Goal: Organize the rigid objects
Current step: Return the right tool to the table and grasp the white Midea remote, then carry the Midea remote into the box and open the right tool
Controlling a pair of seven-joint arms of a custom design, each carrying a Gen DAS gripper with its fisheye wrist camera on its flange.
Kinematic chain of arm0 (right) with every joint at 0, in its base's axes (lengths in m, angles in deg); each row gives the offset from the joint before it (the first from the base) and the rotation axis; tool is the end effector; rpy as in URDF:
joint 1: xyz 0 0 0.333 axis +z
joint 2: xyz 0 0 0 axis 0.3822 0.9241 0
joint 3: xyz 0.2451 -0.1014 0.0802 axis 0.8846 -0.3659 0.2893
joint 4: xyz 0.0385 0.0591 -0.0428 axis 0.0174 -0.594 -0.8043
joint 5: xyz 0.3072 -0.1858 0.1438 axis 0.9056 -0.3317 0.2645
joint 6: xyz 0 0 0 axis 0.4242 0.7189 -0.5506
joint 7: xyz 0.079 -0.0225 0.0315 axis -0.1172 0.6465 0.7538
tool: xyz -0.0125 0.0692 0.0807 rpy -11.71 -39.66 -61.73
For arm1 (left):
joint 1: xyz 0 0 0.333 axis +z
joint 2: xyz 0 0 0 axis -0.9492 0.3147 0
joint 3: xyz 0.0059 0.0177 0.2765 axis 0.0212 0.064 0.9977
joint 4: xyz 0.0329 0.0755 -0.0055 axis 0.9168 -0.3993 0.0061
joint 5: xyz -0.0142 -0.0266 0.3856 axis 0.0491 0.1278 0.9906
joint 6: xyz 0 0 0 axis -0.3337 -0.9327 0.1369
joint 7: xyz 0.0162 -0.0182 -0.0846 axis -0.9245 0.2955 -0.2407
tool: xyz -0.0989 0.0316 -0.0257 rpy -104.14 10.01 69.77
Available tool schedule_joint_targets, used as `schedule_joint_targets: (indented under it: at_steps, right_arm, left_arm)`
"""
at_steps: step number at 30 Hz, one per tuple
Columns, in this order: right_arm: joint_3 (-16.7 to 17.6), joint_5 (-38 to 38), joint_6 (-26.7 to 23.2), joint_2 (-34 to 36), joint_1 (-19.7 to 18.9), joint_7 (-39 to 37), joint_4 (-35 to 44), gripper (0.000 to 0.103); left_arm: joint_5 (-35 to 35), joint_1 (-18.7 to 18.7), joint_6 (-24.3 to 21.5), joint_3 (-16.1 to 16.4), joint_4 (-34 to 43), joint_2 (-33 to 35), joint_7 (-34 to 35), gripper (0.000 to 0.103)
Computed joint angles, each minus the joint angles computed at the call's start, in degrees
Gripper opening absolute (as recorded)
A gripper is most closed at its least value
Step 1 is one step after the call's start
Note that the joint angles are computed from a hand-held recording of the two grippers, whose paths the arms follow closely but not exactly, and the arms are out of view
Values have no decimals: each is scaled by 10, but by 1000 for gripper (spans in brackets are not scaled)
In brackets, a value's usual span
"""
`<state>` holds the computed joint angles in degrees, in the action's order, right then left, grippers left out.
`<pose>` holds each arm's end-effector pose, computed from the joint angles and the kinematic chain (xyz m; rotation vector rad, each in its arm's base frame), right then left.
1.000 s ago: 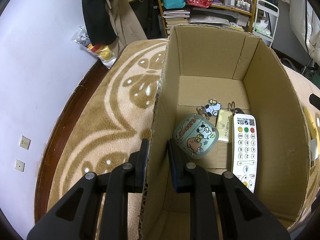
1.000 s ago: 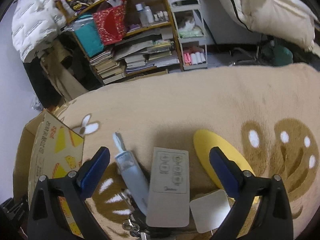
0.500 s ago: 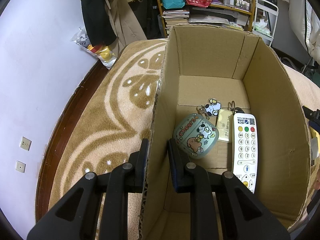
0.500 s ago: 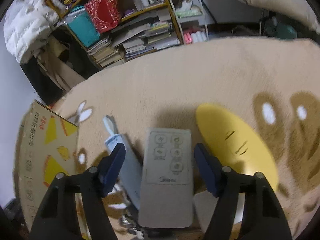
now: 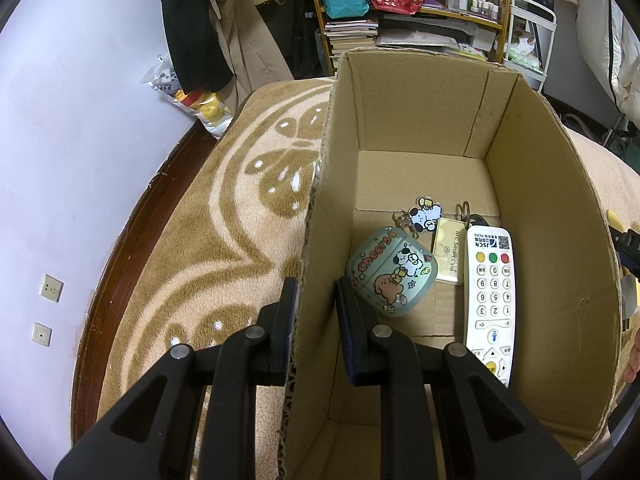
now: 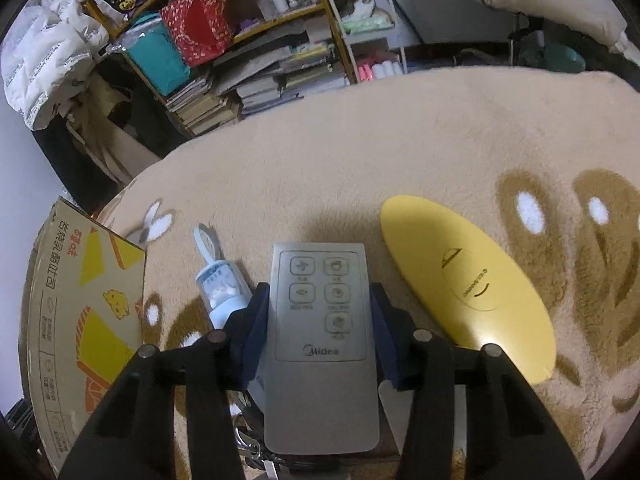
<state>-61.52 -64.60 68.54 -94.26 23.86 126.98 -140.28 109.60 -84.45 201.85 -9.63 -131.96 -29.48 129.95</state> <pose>0.4687 -0.0357 0.4394 -1.5579 2.0370 -0.2334 0.4063 -0.2032 0.4828 -2.0044 1.7054 -0.2422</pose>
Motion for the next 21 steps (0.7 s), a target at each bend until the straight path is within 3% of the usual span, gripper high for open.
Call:
schedule_joint_targets:
  at_steps: [11,21]
  right_arm:
    - [-3,51,44,-59,46,-47,-3,50]
    - [-14,111,60,-113,115,-111,-2,50]
  left_arm:
    - [10,-2,-10,-5,6,4,0,19]
    - [12,-4,-12,-4,6,4,0,19]
